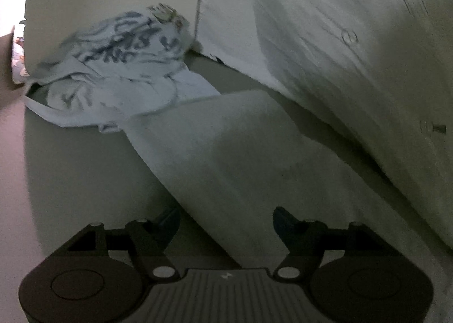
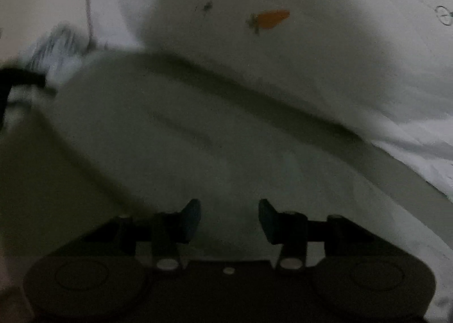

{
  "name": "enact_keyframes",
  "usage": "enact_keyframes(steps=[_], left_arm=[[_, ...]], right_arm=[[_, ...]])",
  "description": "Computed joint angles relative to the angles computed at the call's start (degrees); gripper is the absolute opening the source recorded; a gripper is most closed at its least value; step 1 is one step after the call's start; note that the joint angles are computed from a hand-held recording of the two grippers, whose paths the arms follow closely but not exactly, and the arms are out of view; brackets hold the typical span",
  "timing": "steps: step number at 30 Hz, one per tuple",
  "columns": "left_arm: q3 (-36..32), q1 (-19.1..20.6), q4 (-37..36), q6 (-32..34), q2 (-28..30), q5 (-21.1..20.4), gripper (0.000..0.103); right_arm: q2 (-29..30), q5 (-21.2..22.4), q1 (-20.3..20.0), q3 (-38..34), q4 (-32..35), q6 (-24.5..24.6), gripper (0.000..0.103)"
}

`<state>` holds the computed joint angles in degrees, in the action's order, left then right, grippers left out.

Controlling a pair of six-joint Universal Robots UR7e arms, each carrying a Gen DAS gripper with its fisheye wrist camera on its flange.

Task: Fold clothes

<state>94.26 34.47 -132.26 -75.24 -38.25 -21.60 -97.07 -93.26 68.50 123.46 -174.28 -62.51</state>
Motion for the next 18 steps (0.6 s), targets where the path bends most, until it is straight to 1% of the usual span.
enact_keyframes(steps=[3, 4, 5, 6, 7, 9, 10, 11, 12, 13, 14, 15, 18], left_arm=[[-2.2, 0.4, 3.1, 1.1, 1.5, 0.3, 0.076], [-3.1, 0.6, 4.1, 1.7, 2.0, 0.2, 0.076], [-3.7, 0.7, 4.2, 2.3, 2.3, 0.3, 0.076], [-4.0, 0.8, 2.4, 4.2, 2.7, 0.4, 0.076], [-4.4, 1.0, 0.6, 6.2, 3.1, 0.5, 0.076], [-5.1, 1.2, -4.0, 11.0, 4.2, 1.5, 0.076], [-5.4, 1.3, -6.9, 14.1, 4.9, 2.1, 0.074], [-5.9, 1.5, -10.3, 17.6, 5.6, 2.5, 0.068], [-6.6, 1.9, -13.1, 21.2, 6.4, 2.3, 0.060], [-7.7, 2.4, -13.6, 23.2, 7.0, 2.2, 0.043], [-9.0, 3.0, -13.0, 24.5, 7.5, 2.1, 0.019], [-10.4, 3.6, -10.9, 24.9, 7.8, 2.3, 0.010], [-13.2, 5.0, -11.8, 28.0, 9.1, 4.4, 0.009]], right_arm=[[-2.8, -1.6, -2.9, 4.8, -3.6, -5.1, 0.044], [-3.1, -0.9, -3.5, 5.6, -4.8, -5.8, 0.045], [-3.4, -0.1, -4.1, 6.5, -6.0, -6.4, 0.044], [-3.6, 0.4, -4.6, 7.1, -6.9, -6.8, 0.043], [-3.4, -0.8, -3.8, 6.7, -6.1, -6.3, 0.041], [-2.8, -1.0, -3.1, 6.4, -5.4, -7.6, 0.027], [-2.9, -0.6, -3.3, 5.6, -3.8, -8.9, 0.017], [-3.0, -0.4, -3.4, 5.3, -2.9, -9.1, 0.001], [-3.4, -0.7, -3.3, 5.0, -1.4, -8.8, 0.000], [-3.7, -1.0, -3.1, 4.7, 0.1, -8.4, 0.000], [-4.0, -1.3, -3.0, 4.4, 1.7, -8.1, 0.000], [-4.8, -1.2, -3.2, 4.4, 3.1, -8.2, 0.000], [-5.8, -1.4, -3.3, 5.1, 3.3, -7.3, 0.000]])
